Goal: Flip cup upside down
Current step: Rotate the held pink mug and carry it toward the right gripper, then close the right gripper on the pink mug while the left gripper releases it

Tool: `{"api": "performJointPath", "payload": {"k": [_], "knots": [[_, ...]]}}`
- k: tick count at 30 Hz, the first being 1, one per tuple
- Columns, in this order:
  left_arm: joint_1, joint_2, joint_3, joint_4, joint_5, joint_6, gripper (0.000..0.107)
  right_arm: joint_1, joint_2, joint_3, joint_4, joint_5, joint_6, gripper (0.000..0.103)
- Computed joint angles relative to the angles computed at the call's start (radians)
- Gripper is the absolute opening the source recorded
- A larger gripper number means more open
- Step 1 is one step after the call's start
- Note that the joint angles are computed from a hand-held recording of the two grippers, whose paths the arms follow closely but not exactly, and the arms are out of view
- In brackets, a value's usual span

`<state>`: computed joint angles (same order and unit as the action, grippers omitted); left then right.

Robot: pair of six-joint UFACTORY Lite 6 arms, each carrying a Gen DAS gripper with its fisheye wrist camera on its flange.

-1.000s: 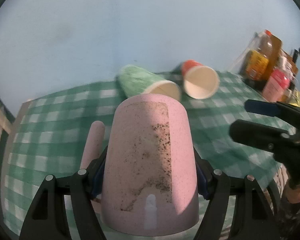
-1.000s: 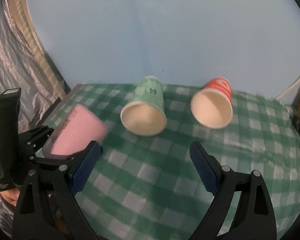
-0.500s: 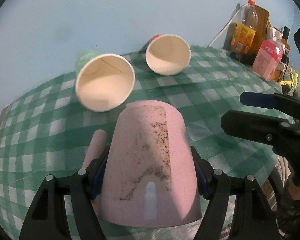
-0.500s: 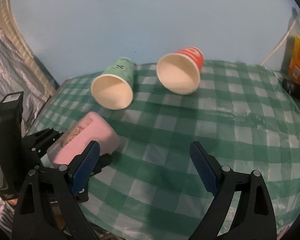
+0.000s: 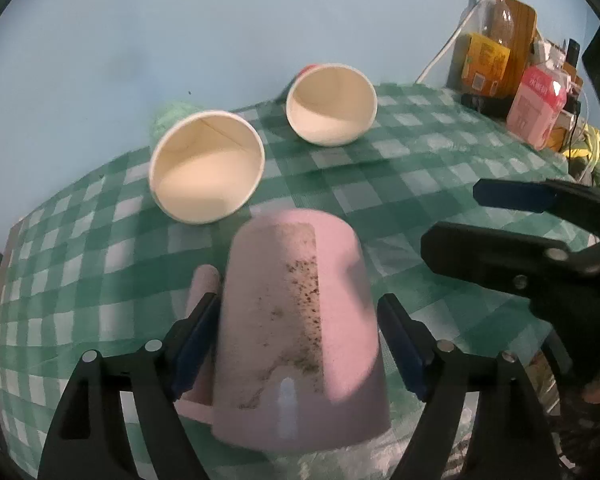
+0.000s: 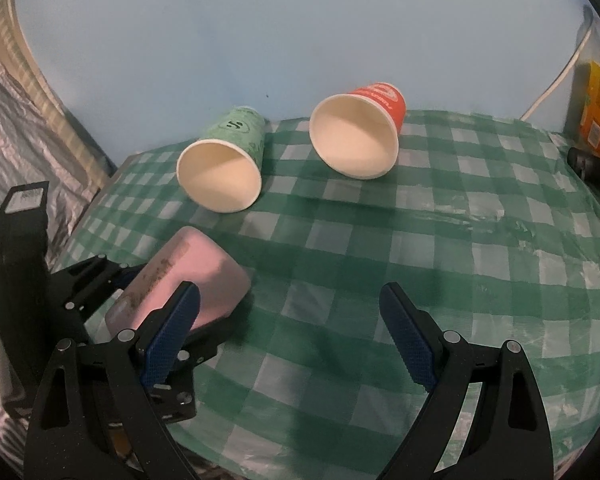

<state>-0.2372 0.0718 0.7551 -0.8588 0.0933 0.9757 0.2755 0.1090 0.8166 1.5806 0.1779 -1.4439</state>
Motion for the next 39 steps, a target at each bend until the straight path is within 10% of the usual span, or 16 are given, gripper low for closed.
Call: {"api": "performJointPath", "payload": {"k": [14, 39], "knots": [[0.285, -0.245, -0.03, -0.081, 0.233, 0.174, 0.089, 0.077, 0.022, 0.122, -0.519, 0.025, 0.624, 0.091], [0.541, 0.19, 0.204, -0.398, 0.271, 0.499, 0.09, 0.132, 0.485, 0.608, -0.938, 0.299, 1.294, 0.09]]}}
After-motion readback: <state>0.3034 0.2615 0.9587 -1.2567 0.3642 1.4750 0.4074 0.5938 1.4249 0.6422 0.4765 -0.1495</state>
